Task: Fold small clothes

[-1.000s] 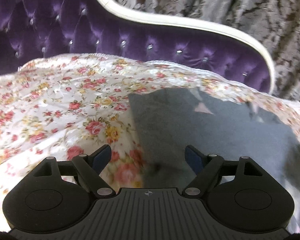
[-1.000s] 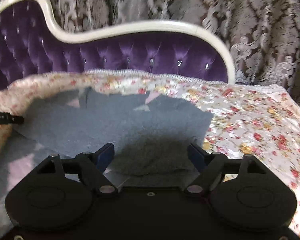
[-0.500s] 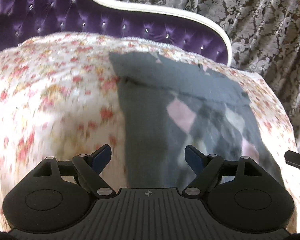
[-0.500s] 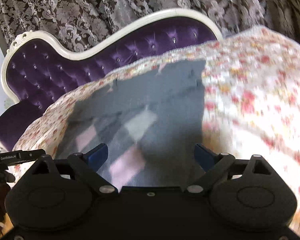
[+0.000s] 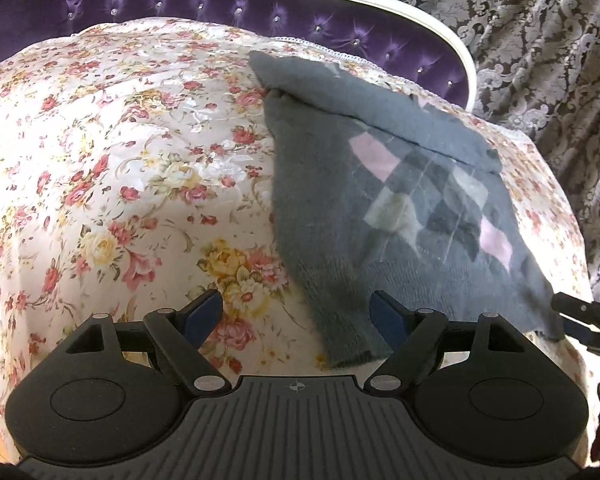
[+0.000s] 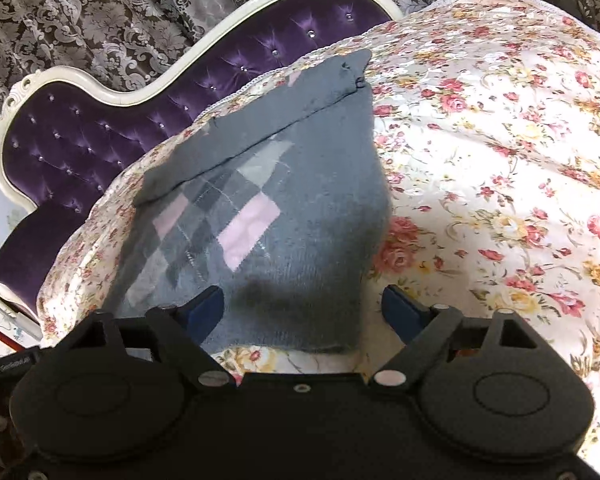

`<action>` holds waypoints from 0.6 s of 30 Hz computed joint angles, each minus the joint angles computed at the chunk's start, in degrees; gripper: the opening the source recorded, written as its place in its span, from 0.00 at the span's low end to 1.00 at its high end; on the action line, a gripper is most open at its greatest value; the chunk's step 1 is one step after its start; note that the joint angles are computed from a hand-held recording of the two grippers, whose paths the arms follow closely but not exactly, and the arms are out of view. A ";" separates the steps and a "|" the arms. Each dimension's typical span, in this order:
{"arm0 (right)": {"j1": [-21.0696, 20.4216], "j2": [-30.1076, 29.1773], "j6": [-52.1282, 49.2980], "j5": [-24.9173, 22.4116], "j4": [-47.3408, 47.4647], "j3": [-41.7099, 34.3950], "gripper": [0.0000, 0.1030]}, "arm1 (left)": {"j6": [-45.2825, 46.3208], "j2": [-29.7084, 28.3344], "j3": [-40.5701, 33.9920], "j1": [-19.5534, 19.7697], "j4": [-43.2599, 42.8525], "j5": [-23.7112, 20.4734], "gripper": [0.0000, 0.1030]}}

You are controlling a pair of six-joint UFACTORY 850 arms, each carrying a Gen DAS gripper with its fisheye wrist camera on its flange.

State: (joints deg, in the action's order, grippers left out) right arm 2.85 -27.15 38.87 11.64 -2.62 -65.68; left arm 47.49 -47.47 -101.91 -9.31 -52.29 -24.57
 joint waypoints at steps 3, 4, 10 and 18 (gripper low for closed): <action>0.18 0.01 -7.12 0.47 8.60 0.23 0.63 | 1.24 0.79 1.23 -0.23 -1.35 0.74 0.78; 0.09 0.13 -7.83 0.90 9.78 0.58 0.62 | 1.47 0.88 1.32 -0.27 -1.57 0.83 0.78; 0.66 1.49 -9.79 4.20 13.21 3.09 0.57 | 2.06 1.51 1.98 -0.56 -1.70 1.20 0.78; 0.51 -0.06 1.66 4.74 2.35 1.93 0.21 | 0.69 1.14 1.16 -0.84 0.04 0.38 0.78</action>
